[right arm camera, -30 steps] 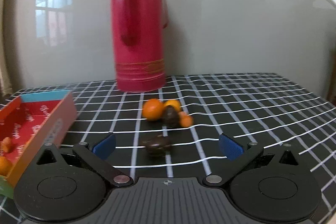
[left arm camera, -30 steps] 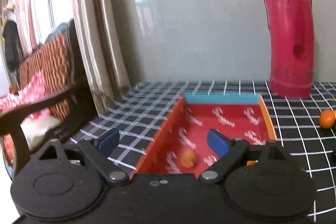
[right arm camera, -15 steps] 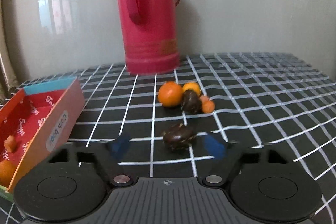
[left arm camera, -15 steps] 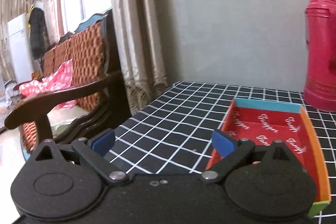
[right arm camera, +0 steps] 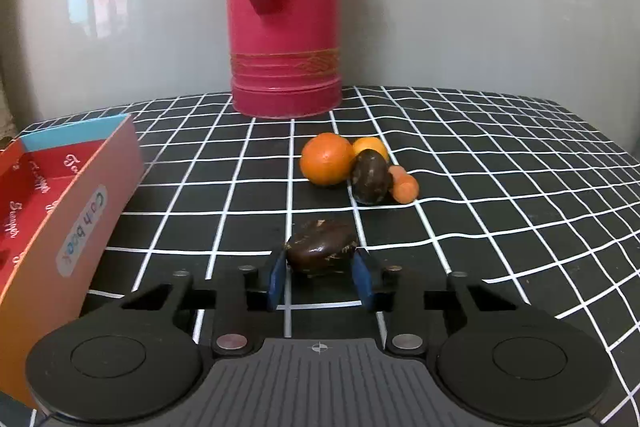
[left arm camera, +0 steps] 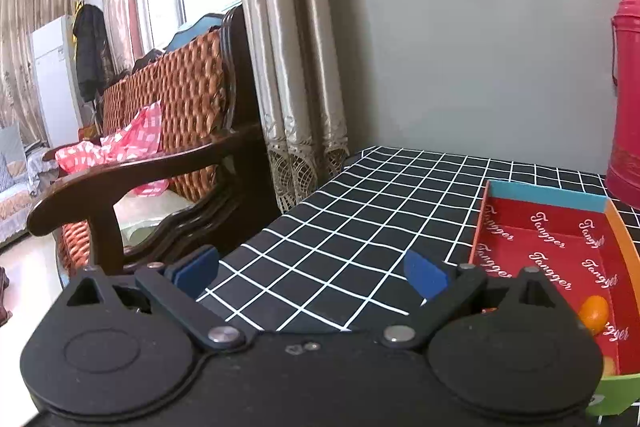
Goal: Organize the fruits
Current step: 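Reach the right gripper to the dark brown date and close on it, then carry the date over the red box and open the right gripper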
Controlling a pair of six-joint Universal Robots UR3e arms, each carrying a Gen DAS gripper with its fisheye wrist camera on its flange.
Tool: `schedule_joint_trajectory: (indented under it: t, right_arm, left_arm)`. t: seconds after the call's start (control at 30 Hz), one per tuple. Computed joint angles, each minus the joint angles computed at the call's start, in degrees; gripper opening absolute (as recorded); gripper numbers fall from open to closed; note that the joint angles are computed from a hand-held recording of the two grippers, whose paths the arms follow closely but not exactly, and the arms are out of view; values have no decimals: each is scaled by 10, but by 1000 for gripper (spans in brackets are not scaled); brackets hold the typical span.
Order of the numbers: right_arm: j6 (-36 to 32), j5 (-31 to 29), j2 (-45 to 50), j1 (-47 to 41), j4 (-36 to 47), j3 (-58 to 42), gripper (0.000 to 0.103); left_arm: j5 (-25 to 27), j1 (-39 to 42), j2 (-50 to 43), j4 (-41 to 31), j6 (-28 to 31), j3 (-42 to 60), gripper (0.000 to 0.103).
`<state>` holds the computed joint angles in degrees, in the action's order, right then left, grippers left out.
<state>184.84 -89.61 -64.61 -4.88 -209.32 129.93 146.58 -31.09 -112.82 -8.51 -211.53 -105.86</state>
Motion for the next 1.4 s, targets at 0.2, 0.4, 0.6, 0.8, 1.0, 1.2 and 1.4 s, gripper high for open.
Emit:
schedule_joint_trajectory:
  t: [0.2, 0.4, 0.6, 0.8, 1.0, 1.2, 1.4]
  right_arm:
    - [1, 32, -3, -11, -13, 13, 37]
    - [0, 48, -14, 0, -38, 21, 37]
    - [-13, 105, -14, 1, -132, 53, 37]
    - [-20, 190, -14, -7, -212, 78, 37]
    - [-52, 216, -8, 23, -242, 77, 37]
    - [-79, 227, -4, 62, -232, 73, 37]
    - [-108, 195, 12, 118, -220, 48, 37]
  left_arm:
    - [-10, 6, 8, -14, -13, -3, 94]
    - [-11, 6, 7, -20, -16, -2, 94]
    - [-16, 11, 12, -33, -26, -4, 94]
    - [-20, 14, 14, -41, -31, -3, 94]
    - [-17, 14, 14, -40, -32, -4, 94]
    - [-18, 14, 16, -44, -34, -5, 94]
    - [-16, 14, 14, -44, -32, -5, 94]
